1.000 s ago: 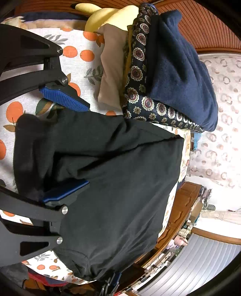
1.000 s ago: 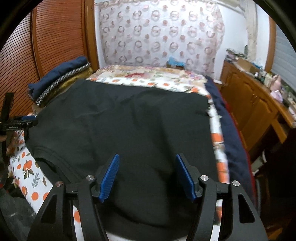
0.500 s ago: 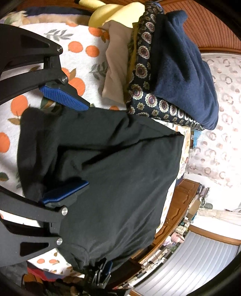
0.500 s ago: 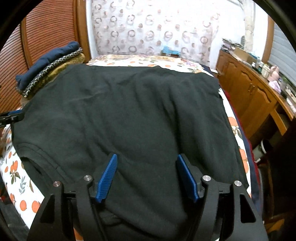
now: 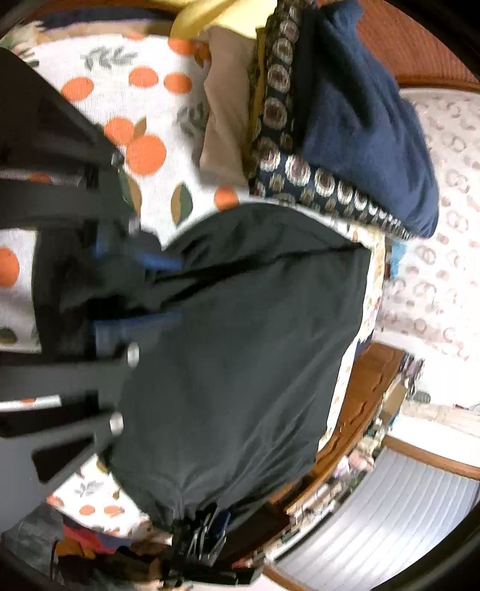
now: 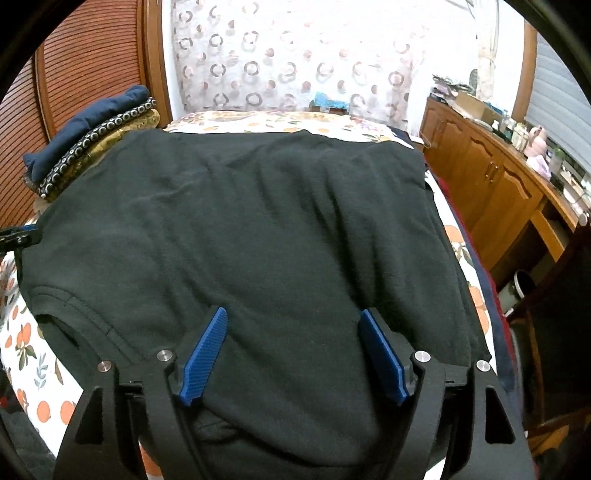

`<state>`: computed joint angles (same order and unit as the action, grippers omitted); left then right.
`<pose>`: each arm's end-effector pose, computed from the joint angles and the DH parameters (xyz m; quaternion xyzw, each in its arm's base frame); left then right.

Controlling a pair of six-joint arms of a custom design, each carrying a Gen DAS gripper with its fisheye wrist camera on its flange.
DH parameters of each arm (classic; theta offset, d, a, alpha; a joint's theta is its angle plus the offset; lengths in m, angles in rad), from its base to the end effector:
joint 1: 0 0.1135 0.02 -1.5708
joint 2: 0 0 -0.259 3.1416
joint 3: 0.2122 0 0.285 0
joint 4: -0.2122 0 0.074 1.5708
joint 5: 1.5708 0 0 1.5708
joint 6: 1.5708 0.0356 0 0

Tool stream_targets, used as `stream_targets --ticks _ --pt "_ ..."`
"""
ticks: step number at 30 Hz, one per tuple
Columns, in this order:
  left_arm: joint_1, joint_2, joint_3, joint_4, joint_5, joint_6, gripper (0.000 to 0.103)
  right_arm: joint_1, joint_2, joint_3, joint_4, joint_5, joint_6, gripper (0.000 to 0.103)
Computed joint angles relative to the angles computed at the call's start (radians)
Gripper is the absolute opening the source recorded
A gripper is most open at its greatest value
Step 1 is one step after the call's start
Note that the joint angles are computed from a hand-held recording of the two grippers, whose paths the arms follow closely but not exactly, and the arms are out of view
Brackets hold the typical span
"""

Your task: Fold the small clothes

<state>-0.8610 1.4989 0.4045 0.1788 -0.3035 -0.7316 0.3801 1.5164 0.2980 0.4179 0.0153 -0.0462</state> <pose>0.1699 -0.1814 0.0662 0.0120 0.9371 -0.1273 0.3247 0.2182 0.0866 0.0527 -0.1932 0.9064 0.0554 0.3716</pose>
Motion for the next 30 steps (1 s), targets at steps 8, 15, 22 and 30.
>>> stream_targets --ticks 8,15,22,30 --pt "-0.075 -0.073 0.015 -0.015 -0.086 0.019 0.011 -0.035 -0.024 0.000 -0.028 -0.045 -0.037 0.077" --pt "-0.108 -0.085 0.150 -0.038 -0.101 0.100 0.011 -0.161 -0.152 -0.069 -0.025 -0.179 -0.067 0.077" --pt "-0.124 0.067 0.375 -0.026 -0.046 0.205 0.010 -0.277 -0.279 -0.135 -0.045 -0.267 -0.106 0.076" --pt "-0.156 0.242 0.652 -0.085 0.022 0.312 0.010 -0.374 -0.392 -0.225 -0.042 -0.339 -0.135 0.077"
